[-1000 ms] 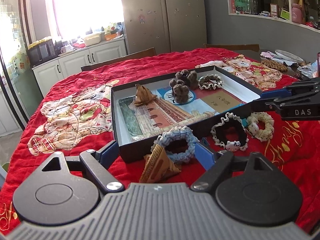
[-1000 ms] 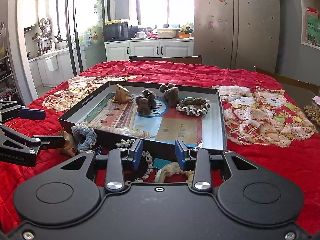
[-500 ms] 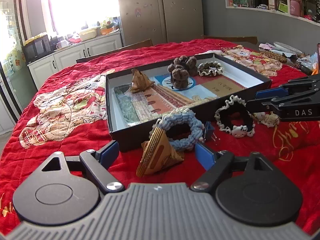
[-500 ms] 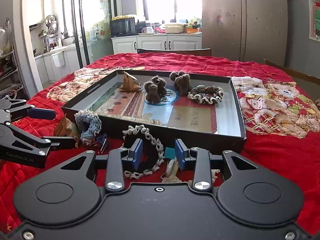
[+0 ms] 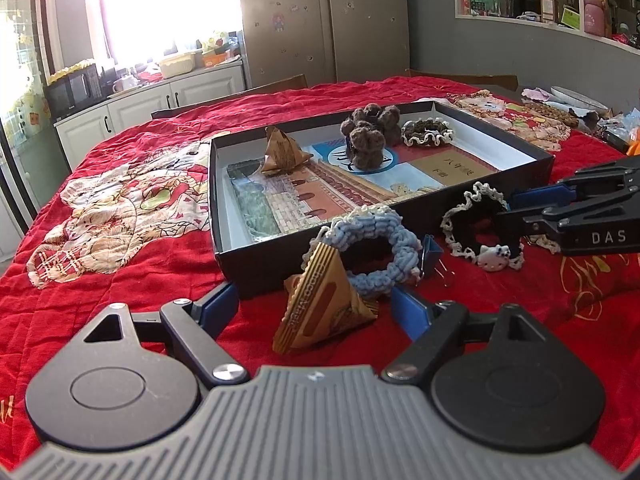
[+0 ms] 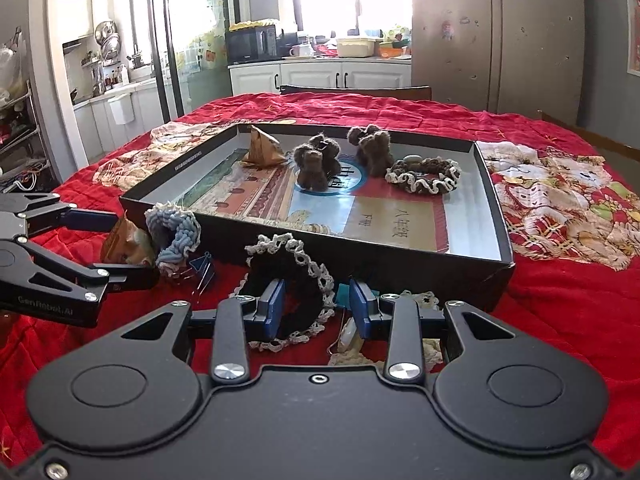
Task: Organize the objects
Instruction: 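Grasp the second brown paper pyramid with the left tool while the right tool grasps a white lace ring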
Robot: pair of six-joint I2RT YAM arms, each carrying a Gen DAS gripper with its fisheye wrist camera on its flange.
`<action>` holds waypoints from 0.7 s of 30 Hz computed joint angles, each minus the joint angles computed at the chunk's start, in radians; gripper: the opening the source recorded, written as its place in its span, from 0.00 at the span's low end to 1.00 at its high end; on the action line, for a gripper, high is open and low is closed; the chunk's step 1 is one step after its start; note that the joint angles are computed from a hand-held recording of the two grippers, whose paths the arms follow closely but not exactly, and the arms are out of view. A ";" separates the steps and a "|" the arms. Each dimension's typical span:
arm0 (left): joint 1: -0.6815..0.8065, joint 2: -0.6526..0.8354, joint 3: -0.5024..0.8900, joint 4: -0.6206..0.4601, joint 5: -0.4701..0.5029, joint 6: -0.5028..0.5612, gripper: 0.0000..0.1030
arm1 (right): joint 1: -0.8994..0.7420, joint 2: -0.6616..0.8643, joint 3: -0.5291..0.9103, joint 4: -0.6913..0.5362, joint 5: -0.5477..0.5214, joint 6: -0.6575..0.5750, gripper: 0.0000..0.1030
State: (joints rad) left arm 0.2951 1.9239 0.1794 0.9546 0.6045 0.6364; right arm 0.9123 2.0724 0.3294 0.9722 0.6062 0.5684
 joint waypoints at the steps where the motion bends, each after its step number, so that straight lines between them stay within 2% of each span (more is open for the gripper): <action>1: -0.001 0.007 0.002 0.006 0.001 -0.001 0.86 | -0.001 0.006 0.005 -0.001 0.000 -0.004 0.33; 6: -0.008 0.033 0.017 0.008 -0.002 -0.010 0.81 | -0.006 0.022 0.024 -0.005 0.000 -0.017 0.33; 13: -0.004 0.044 0.042 -0.024 0.003 -0.033 0.75 | -0.016 0.044 0.046 0.003 -0.009 -0.039 0.26; 21: -0.003 0.036 0.052 -0.063 0.016 -0.023 0.57 | -0.026 0.053 0.050 0.012 -0.019 -0.045 0.16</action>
